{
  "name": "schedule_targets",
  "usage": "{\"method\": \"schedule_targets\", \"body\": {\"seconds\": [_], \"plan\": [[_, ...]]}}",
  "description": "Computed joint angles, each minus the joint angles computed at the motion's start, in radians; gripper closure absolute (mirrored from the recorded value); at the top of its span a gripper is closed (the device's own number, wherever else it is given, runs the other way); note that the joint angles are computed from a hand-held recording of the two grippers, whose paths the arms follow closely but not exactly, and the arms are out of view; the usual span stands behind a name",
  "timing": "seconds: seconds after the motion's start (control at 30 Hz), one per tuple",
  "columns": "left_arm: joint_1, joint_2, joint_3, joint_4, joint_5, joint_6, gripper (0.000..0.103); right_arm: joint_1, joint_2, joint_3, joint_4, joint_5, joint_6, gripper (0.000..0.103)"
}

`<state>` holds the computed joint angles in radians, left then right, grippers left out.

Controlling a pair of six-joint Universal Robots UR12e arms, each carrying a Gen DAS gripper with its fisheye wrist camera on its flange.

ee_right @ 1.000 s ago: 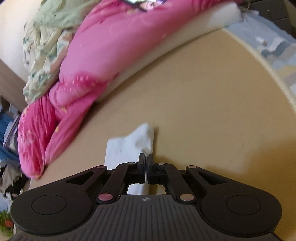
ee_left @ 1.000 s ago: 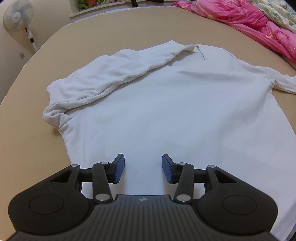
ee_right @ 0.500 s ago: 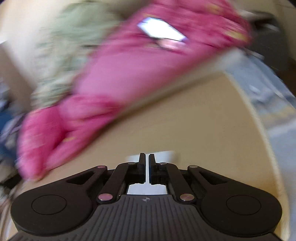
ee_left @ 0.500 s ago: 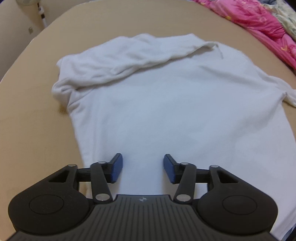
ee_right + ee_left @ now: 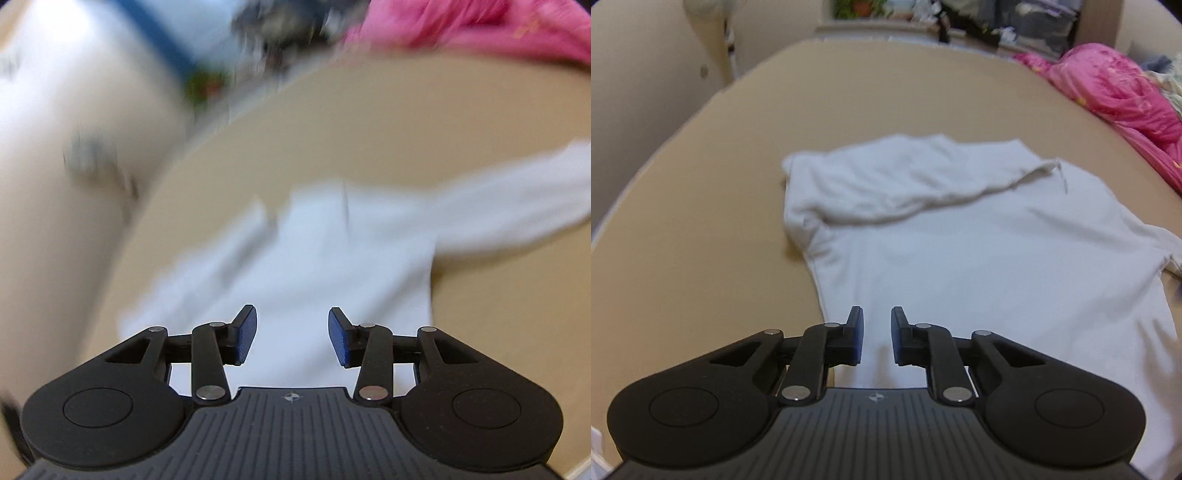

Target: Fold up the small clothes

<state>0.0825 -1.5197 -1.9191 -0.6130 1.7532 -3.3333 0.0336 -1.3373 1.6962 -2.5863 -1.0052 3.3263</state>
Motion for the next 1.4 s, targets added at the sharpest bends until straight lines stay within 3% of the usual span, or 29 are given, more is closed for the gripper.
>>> {"method": "schedule_targets", "body": {"seconds": [0.07, 0.17, 0.23, 0.5, 0.67, 0.8, 0.83, 0.87, 0.9, 0.93, 1.0, 1.1, 1.17, 1.23, 1.3, 1.4], "plan": [[-0.015, 0.001, -0.007, 0.065, 0.011, 0.052, 0.086, 0.042, 0.028, -0.048, 0.171, -0.129, -0.055, 0.060], [-0.022, -0.008, 0.006, 0.105, -0.034, 0.096, 0.086, 0.060, 0.053, -0.071, 0.216, -0.182, -0.074, 0.061], [-0.038, -0.036, 0.038, 0.115, -0.024, 0.140, 0.086, 0.066, 0.057, -0.084, 0.205, -0.199, -0.070, 0.061], [-0.094, -0.254, 0.283, 0.051, -0.012, 0.167, 0.082, 0.061, 0.064, -0.110, 0.227, -0.174, -0.018, 0.060], [-0.134, -0.408, 0.456, -0.025, 0.031, 0.190, 0.048, 0.057, 0.072, -0.128, 0.240, -0.132, -0.006, 0.060], [-0.156, -0.507, 0.566, -0.104, 0.083, 0.176, 0.044, 0.058, 0.077, -0.139, 0.252, -0.112, -0.004, 0.060], [-0.160, -0.522, 0.577, -0.109, 0.099, 0.178, 0.047, 0.057, 0.078, -0.140, 0.256, -0.107, -0.006, 0.060], [-0.161, -0.536, 0.587, -0.116, 0.119, 0.183, 0.071, 0.057, 0.078, -0.142, 0.261, -0.105, -0.008, 0.060], [-0.163, -0.547, 0.596, -0.130, 0.154, 0.186, 0.088, 0.059, 0.080, -0.144, 0.262, -0.104, -0.005, 0.060], [-0.163, -0.551, 0.597, -0.129, 0.195, 0.191, 0.094, 0.057, 0.079, -0.143, 0.267, -0.102, -0.008, 0.060], [-0.140, -0.517, 0.548, -0.047, 0.169, 0.169, 0.095, 0.059, 0.084, -0.148, 0.270, -0.107, -0.006, 0.060], [-0.093, -0.420, 0.429, 0.105, 0.187, 0.107, 0.096, 0.059, 0.083, -0.145, 0.275, -0.114, -0.006, 0.060], [-0.035, -0.327, 0.324, 0.175, 0.195, 0.034, 0.096, 0.061, 0.082, -0.141, 0.275, -0.117, -0.012, 0.060], [0.025, -0.243, 0.228, 0.212, 0.250, -0.029, 0.096, 0.067, 0.081, -0.138, 0.275, -0.126, -0.025, 0.059], [0.099, -0.161, 0.138, 0.196, 0.334, -0.133, 0.096, 0.072, 0.077, -0.133, 0.272, -0.138, -0.043, 0.059], [0.206, -0.065, 0.033, 0.075, 0.508, -0.351, 0.097, 0.078, 0.076, -0.130, 0.264, -0.152, -0.057, 0.059]]}}
